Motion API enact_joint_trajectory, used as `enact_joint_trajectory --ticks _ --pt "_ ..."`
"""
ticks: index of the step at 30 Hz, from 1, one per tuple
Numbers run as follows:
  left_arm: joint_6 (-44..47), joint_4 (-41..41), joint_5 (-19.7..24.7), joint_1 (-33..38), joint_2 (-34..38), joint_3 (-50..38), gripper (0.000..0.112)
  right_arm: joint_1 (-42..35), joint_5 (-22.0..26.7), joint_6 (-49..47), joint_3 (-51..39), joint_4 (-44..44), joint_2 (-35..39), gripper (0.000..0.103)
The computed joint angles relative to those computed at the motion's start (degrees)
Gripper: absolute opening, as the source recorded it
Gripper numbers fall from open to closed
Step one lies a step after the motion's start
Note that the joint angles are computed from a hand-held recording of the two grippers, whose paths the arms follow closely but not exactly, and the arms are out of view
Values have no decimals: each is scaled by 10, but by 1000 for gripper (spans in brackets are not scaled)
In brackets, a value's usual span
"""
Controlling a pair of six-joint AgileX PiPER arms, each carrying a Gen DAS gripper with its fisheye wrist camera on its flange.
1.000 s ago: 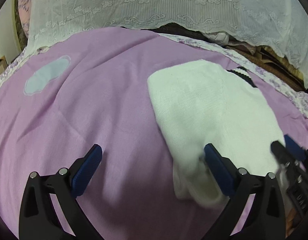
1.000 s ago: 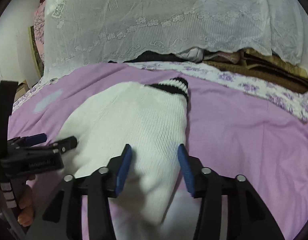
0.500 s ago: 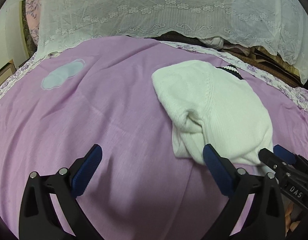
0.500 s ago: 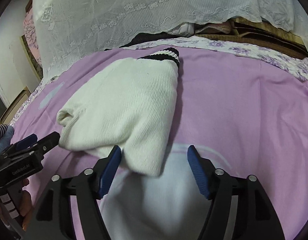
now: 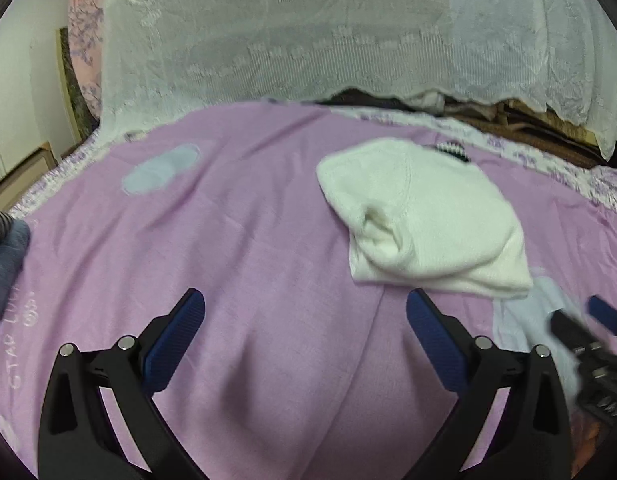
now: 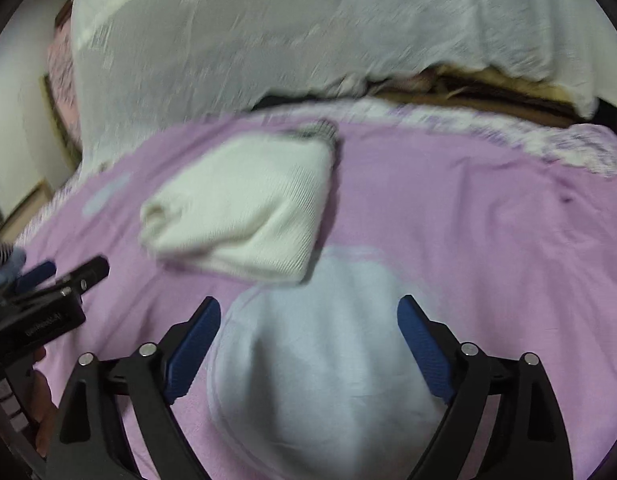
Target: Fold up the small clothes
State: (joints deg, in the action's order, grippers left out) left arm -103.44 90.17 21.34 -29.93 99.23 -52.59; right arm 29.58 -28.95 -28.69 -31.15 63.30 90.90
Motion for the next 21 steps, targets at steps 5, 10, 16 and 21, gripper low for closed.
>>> enact_joint_trajectory --ticks 5,10,16,21 --pt "46 -13 54 -35 -41 -19 99 25 -52 -89 6 96 -104 100" --pt "150 -103 52 -39 -58 -77 99 10 -44 -296 -79 237 -138 100" --pt "296 -239 50 -24 -41 -166 99 3 -47 -475 -188 366 -117 100" --pt "220 -182 3 2 -17 -142 99 -3 -31 -373 -173 271 -69 100"
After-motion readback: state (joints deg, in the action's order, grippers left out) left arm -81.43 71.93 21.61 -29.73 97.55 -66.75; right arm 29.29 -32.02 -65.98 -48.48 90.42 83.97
